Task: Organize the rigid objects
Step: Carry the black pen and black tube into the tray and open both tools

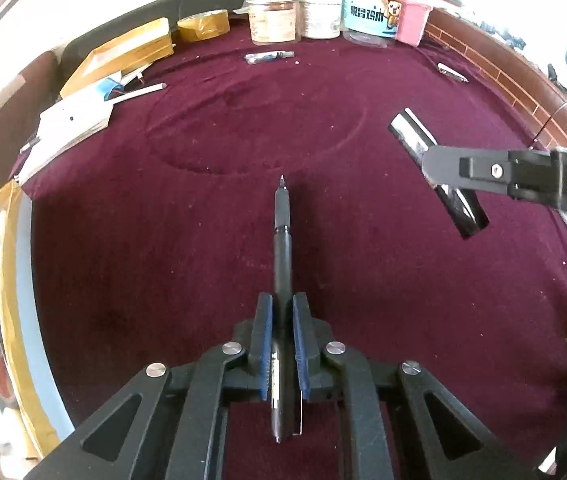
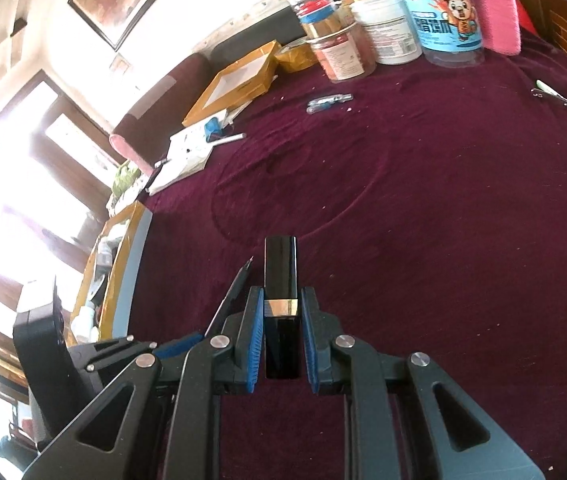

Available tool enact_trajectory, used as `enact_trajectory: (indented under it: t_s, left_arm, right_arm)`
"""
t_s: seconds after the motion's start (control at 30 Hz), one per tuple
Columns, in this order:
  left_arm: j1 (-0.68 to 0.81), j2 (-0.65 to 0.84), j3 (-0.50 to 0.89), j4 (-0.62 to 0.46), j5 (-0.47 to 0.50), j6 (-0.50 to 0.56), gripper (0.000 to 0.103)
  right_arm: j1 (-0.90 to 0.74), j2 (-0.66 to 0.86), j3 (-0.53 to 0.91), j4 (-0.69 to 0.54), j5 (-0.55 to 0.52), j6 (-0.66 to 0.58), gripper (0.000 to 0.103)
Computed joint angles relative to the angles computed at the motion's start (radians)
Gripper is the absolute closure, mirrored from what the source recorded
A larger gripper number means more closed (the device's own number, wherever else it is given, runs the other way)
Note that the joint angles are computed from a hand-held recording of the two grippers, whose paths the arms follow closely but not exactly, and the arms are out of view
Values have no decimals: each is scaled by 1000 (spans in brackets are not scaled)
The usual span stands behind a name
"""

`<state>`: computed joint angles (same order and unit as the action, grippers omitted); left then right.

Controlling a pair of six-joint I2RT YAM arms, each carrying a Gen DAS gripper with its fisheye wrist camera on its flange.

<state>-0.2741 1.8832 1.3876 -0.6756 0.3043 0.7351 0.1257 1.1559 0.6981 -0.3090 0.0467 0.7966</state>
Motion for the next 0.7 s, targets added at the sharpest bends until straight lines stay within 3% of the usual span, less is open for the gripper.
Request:
enact_trajectory:
  t_s: [0.2, 0.7]
  left_arm:
    - [11, -41, -84, 106, 27, -61, 94]
    - [229, -84, -21, 19, 294, -65, 94]
  right_arm:
    - [25, 21, 8, -2, 14, -4, 86]
    - [168, 96, 62, 11, 146, -72, 86]
